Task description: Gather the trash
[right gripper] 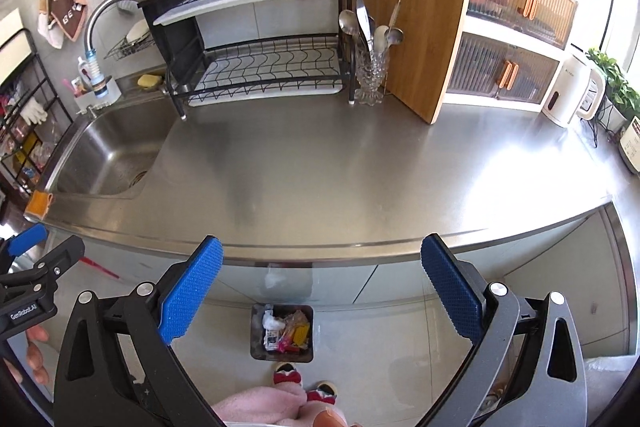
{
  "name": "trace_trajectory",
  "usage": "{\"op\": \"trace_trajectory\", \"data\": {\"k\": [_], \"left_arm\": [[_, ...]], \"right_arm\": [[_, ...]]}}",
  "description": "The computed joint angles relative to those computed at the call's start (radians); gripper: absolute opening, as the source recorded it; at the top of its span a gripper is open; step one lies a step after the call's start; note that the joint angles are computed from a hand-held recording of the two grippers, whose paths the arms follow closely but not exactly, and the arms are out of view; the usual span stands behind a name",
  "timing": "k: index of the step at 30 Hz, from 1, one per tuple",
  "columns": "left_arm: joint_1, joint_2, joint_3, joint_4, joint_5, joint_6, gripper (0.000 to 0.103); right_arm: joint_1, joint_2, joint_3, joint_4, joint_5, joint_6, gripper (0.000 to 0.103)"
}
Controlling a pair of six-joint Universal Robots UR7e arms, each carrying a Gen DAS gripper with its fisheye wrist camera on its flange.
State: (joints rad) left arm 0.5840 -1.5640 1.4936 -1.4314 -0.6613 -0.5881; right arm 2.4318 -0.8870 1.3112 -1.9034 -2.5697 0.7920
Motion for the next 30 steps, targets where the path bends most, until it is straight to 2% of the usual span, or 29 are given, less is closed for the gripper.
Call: {"op": "trace_trajectory", "data": {"k": [8,30], "left_arm": [[-0.017,0.017,-0.012,-0.041,0.039,0.03,0.095],[-0.003,0.057,-0.018,-0.108,0.038,0.063,0.095]], "right_arm": [[0.015,0.008,-0.035,0.045,-0.068,0.011,0.1],[-0.011,-0.001,-0.026,-0.047,-0.043,-0.055,0.1]]}}
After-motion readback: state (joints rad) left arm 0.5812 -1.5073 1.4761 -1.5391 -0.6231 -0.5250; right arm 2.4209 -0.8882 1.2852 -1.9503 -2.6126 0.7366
